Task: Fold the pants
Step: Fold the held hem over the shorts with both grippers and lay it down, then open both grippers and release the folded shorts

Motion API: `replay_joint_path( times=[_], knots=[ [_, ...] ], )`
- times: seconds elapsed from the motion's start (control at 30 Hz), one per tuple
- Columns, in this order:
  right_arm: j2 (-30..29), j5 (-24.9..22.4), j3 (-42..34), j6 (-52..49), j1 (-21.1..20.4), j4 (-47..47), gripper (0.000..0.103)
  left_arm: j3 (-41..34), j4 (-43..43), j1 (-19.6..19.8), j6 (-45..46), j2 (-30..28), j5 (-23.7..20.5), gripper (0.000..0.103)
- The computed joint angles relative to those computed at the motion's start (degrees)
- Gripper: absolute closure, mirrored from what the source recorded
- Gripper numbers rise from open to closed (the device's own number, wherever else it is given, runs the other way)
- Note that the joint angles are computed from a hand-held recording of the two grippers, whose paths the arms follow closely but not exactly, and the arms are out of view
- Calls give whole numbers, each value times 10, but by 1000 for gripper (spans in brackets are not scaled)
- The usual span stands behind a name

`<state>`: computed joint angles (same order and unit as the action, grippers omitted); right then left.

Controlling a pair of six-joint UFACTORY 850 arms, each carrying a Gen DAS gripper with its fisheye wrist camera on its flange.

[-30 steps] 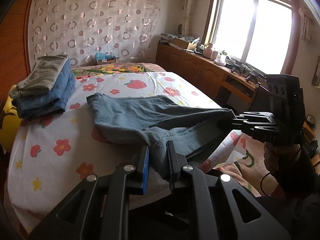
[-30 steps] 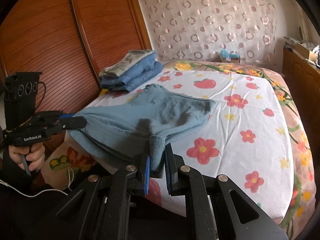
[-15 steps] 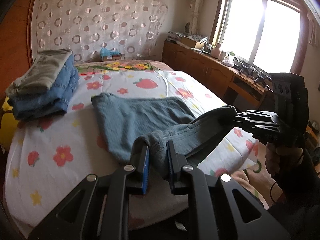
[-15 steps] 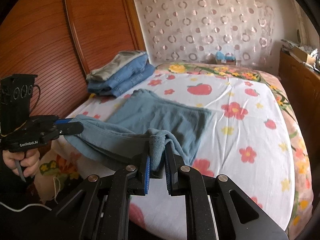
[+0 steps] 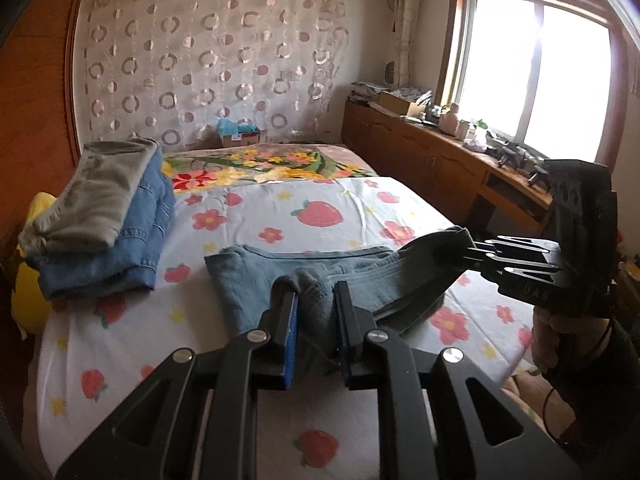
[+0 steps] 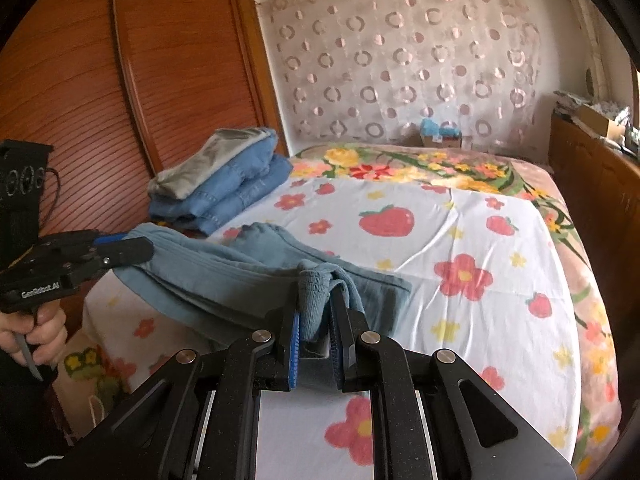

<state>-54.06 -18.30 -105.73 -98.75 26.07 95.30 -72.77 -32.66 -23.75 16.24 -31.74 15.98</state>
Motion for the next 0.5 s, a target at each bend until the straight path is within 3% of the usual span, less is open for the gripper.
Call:
replay_joint_path(
  times=[0.23, 0.37, 0.5],
  knots=[
    [-55, 10, -75, 189, 3, -180, 93, -33, -60, 11, 50, -41, -24, 84],
    [-75, 9, -101, 263, 3, -253, 93, -34, -100, 13, 84, -49, -20, 78],
    [-81, 10, -108, 272, 3, -260, 93, -18, -17, 15, 3, -38, -12, 65]
  ],
)
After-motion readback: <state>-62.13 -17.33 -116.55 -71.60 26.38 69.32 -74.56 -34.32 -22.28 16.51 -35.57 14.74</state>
